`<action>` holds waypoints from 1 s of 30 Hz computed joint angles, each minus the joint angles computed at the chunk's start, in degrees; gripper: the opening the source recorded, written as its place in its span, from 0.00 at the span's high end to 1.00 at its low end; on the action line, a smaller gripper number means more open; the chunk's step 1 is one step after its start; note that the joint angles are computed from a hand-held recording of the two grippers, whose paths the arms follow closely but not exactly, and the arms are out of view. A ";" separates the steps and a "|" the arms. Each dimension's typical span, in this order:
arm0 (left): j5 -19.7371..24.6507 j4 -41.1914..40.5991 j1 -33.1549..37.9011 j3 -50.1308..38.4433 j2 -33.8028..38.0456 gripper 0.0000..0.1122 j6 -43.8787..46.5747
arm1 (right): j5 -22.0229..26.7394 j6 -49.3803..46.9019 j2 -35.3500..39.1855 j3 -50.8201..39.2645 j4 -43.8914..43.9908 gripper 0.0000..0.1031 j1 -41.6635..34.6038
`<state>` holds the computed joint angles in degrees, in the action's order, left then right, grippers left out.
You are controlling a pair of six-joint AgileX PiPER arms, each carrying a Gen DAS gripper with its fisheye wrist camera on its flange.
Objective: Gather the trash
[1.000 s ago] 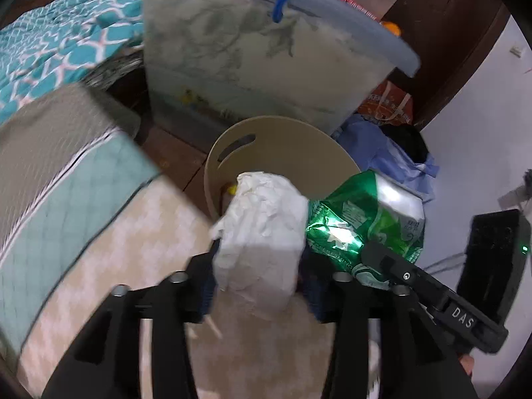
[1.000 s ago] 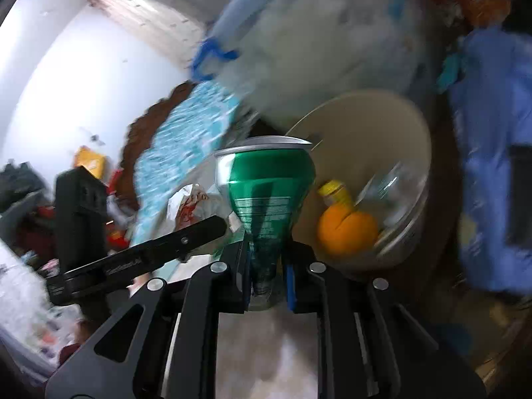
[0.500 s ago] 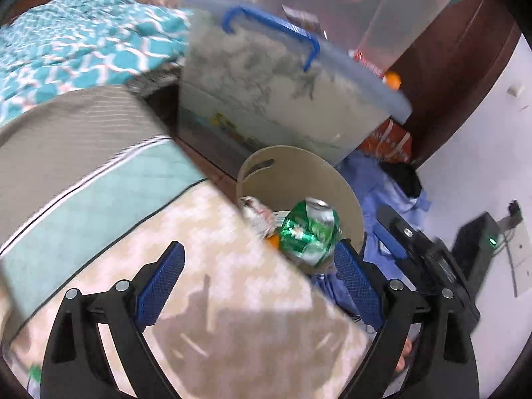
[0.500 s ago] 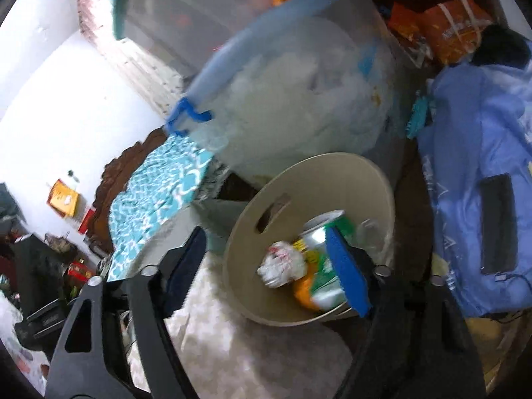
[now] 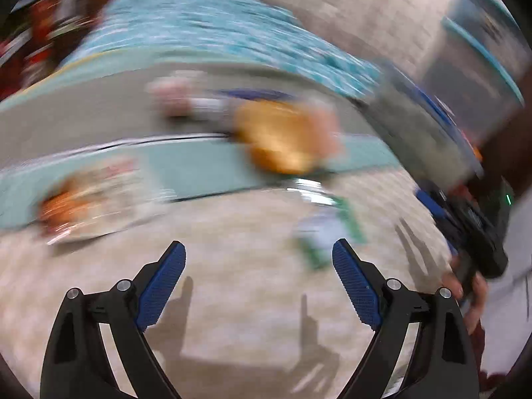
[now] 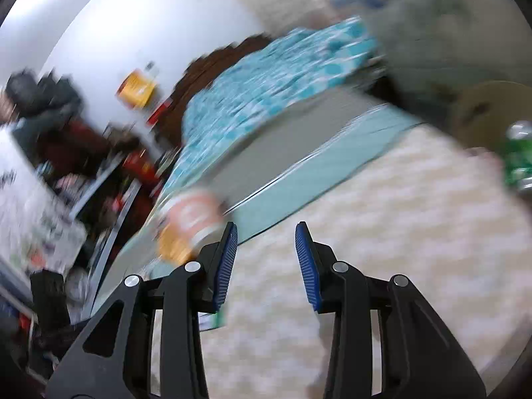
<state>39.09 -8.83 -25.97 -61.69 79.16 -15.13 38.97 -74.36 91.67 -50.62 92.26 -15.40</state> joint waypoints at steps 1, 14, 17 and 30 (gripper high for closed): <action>0.24 0.81 2.67 1.49 -1.92 0.24 -0.82 | -1.15 -0.44 -0.03 -0.02 0.46 0.62 2.66; -1.39 -1.23 21.65 -0.43 4.54 0.27 -1.16 | -6.02 13.18 7.85 -7.50 -12.62 0.60 12.39; -0.89 7.16 17.11 -2.25 6.53 0.63 -7.08 | 2.81 16.44 11.04 -12.79 -21.12 0.62 12.84; 1.30 1.85 8.45 15.21 -12.30 0.75 -5.71 | 12.60 1.37 11.41 -10.62 -13.13 0.52 10.94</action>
<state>40.40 -6.98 -17.52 -46.48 66.86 -20.83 51.57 -73.00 103.08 -61.24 79.13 -4.46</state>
